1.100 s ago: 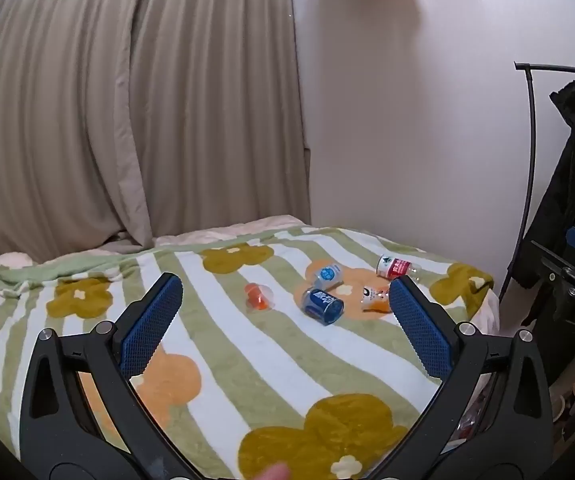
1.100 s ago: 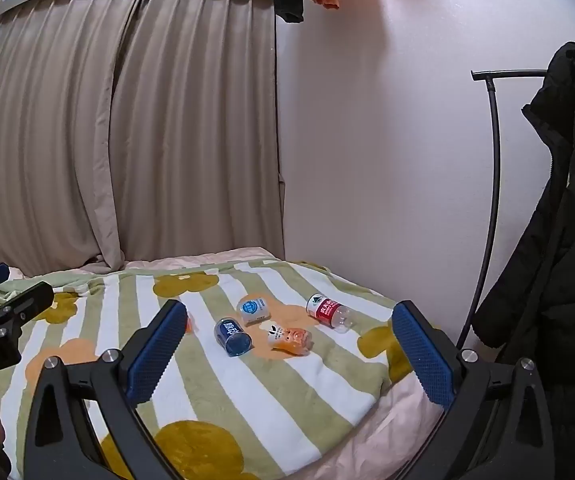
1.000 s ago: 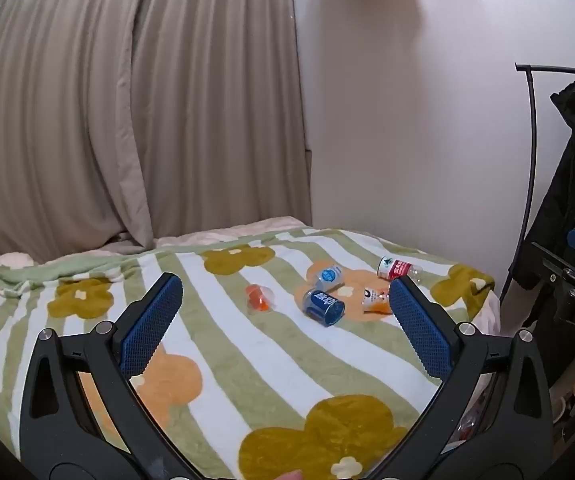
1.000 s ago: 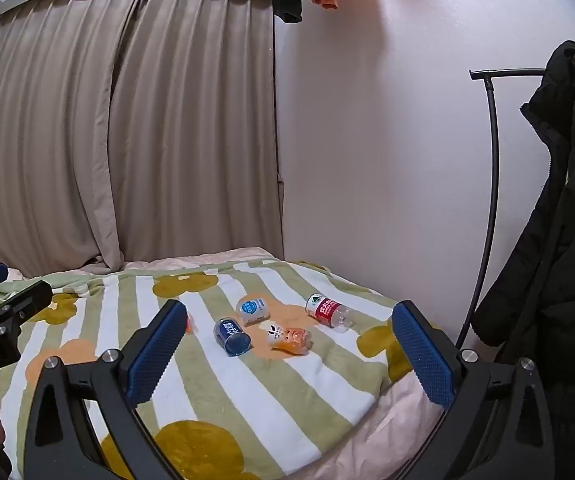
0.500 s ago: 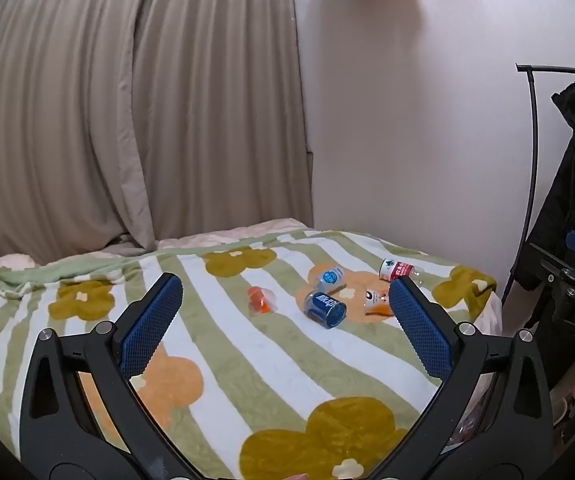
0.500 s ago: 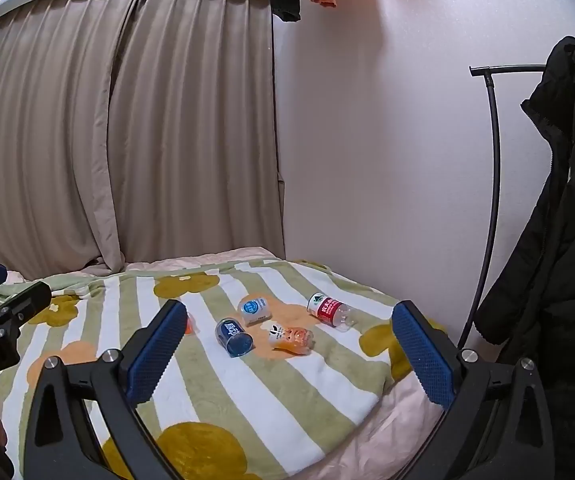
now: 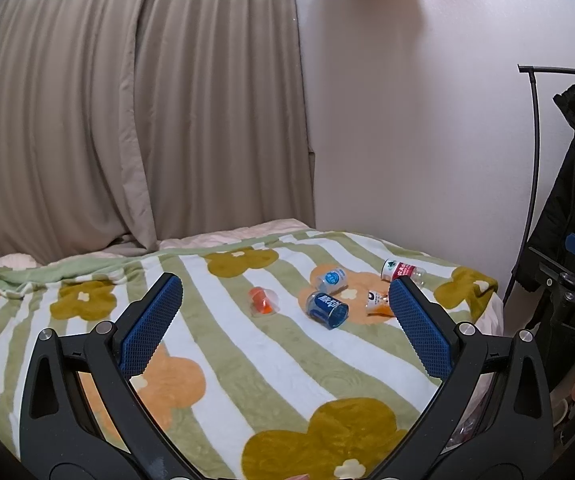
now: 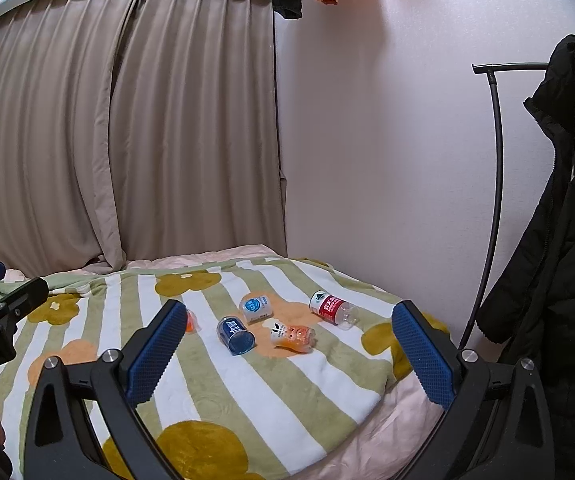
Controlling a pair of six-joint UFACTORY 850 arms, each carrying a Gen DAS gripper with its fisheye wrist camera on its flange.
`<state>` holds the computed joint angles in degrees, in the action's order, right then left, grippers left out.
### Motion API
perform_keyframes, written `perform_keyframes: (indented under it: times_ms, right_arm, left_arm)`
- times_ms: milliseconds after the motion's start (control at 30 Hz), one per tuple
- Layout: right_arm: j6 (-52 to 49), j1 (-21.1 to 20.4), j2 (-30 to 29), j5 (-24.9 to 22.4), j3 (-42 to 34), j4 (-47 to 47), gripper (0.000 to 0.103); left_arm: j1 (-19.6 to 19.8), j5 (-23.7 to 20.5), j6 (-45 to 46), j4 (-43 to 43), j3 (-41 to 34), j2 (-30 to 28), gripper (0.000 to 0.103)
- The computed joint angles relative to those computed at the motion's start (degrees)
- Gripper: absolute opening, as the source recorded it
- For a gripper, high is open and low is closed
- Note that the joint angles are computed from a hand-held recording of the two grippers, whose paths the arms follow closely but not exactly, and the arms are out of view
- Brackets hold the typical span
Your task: Flip cup upside down
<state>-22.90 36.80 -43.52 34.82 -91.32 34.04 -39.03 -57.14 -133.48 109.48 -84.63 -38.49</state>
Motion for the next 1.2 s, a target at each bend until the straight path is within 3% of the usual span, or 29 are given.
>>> perform_keyframes:
  times_ms: [1200]
  right_arm:
    - [-0.33,0.86,-0.25,0.28,0.23,0.16,0.102]
  left_arm:
    - [0.05,0.82,-0.58,0.02,0.22,-0.09,0.103]
